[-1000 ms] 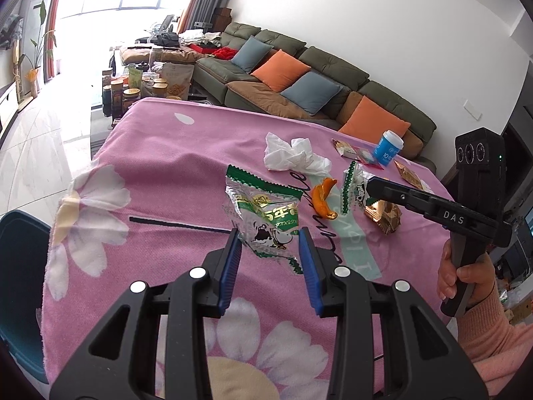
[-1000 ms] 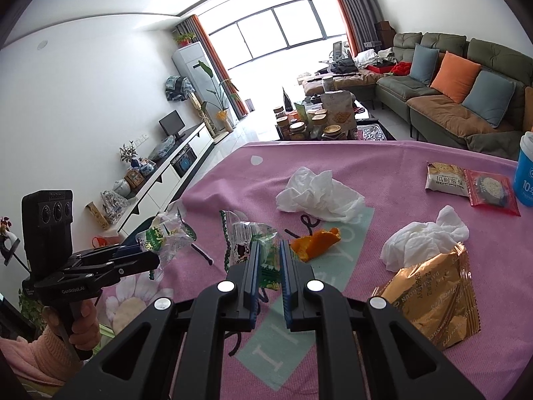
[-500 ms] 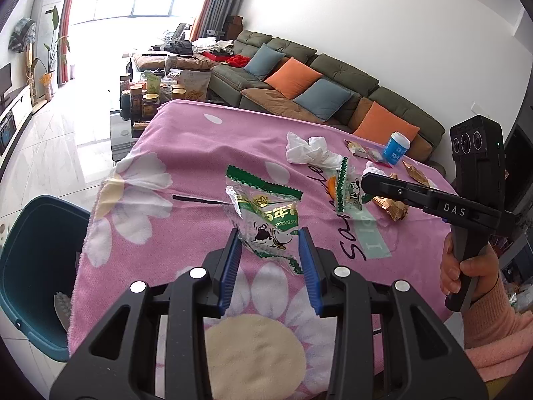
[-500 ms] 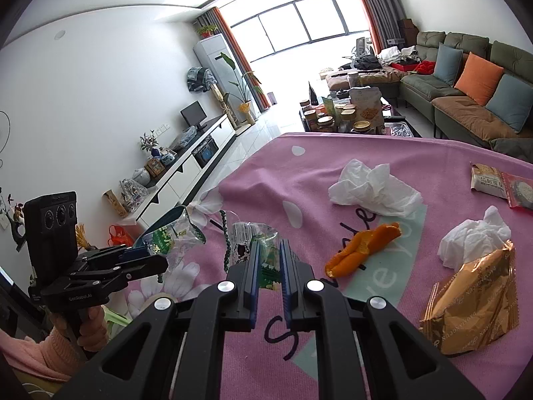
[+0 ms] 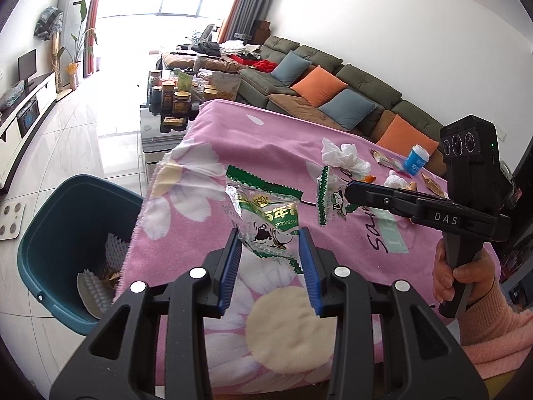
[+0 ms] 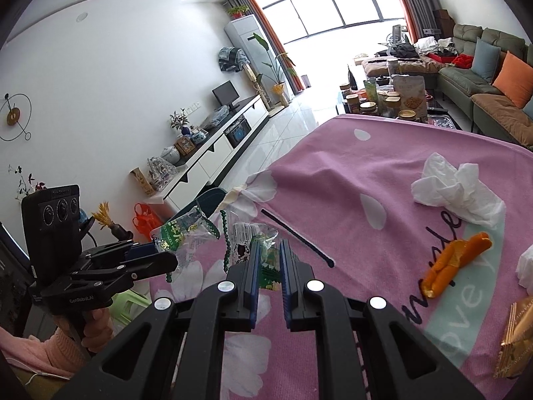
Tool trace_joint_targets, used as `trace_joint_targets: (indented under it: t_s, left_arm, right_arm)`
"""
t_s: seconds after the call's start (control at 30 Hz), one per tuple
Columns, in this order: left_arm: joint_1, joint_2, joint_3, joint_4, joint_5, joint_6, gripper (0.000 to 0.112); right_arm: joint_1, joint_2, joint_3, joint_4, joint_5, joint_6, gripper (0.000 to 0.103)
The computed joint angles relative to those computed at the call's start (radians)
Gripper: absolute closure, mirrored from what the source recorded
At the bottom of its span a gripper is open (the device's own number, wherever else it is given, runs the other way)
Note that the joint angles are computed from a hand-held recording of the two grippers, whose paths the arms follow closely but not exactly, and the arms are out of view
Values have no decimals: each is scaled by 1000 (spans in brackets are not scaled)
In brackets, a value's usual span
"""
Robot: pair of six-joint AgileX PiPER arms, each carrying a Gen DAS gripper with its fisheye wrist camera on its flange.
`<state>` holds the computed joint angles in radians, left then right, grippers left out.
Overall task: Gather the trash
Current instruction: 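Carry the green snack bag and clear wrapper over the teal bin with both tools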
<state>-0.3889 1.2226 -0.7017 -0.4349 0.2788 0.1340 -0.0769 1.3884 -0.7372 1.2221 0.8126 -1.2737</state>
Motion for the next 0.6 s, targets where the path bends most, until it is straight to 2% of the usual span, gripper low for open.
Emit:
trace_joint_targets:
  t_s: [0.13, 0.27, 0.6]
  left_arm:
    - [60, -60, 40, 5, 21, -1, 77]
    - [145, -105, 68, -90, 48, 113, 77]
    - [257, -149, 94, -188, 86, 245, 77]
  right_arm:
    - [84, 7, -18, 7, -27, 13, 93]
    - [146, 17, -36, 1, -48, 34, 93]
    - [226, 46, -85, -20, -79, 83, 93]
